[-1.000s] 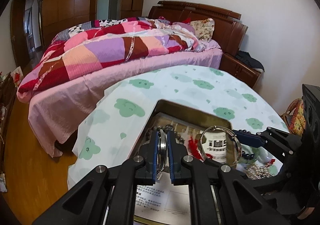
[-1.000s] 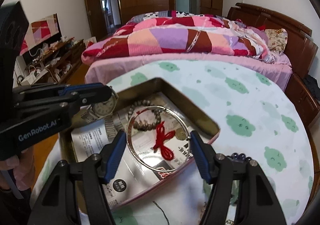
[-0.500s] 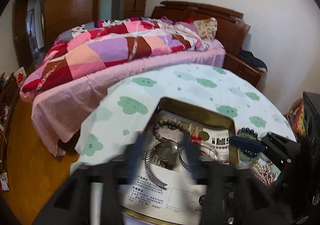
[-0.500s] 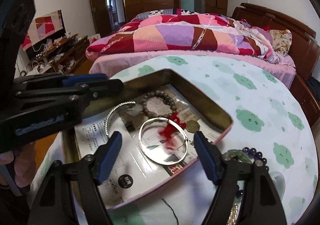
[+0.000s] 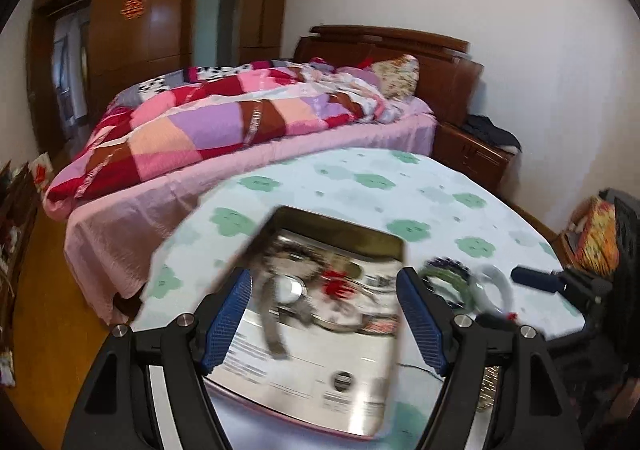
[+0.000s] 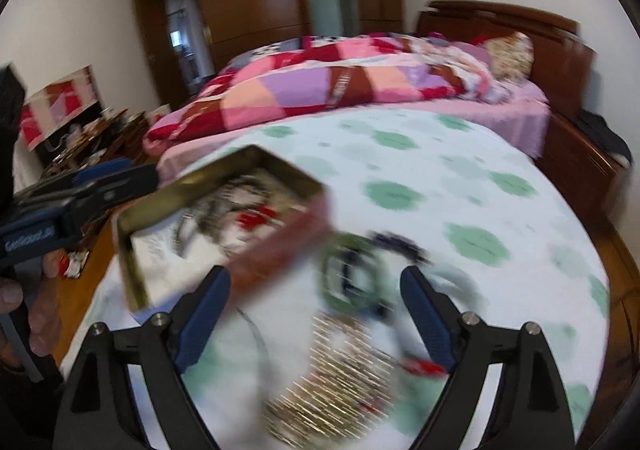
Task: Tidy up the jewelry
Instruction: 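Withdraw both grippers from the tin toward the remaining jewelry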
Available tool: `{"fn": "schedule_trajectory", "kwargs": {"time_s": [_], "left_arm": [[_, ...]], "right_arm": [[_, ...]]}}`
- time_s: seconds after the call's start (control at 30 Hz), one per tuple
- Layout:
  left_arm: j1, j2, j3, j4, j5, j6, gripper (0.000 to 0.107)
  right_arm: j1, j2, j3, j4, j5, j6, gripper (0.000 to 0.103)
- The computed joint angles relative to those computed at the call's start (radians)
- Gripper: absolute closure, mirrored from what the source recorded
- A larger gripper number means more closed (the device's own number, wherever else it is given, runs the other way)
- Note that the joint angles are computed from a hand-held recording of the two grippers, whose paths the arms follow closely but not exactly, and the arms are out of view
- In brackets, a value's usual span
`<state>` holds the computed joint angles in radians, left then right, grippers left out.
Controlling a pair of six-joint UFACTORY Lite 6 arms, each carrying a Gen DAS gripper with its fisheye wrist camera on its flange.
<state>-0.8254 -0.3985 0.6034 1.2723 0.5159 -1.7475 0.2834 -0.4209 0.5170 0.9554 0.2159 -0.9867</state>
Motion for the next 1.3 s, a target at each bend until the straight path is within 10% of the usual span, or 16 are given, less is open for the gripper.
{"fn": "schedule_trajectory", "kwargs": {"time_s": [0.53,0.7,0.9,1.03,1.3], "left_arm": [[-0.243,0.346,0.182,0.012,0.008,-0.066,0.034],[-0.21,0.467,0.249,-0.05,-0.083,0.011,0.063],[-0.184,0.534,0.283,-0.075,-0.184,0.044,0.068],[-0.142,0.546,0.282,-0.033,-0.285,0.007,0.101],[-0.235,0.372,0.194,0.065,-0.144,-0.107,0.107]], "right_arm": [[-0.403,-0.088,-0.162,0.19,0.11,-0.323,0.013],[-0.432,-0.093,-0.189,0.255,0.124,-0.407,0.013],[-0.457,-0.096,-0.205,0.295,0.133,-0.46,0.013],[-0.43,-0.124,-0.224,0.291,0.104,-0.454,0.013],[-0.448,-0.108,-0.217,0.305,0.131,-0.482,0.013]]}}
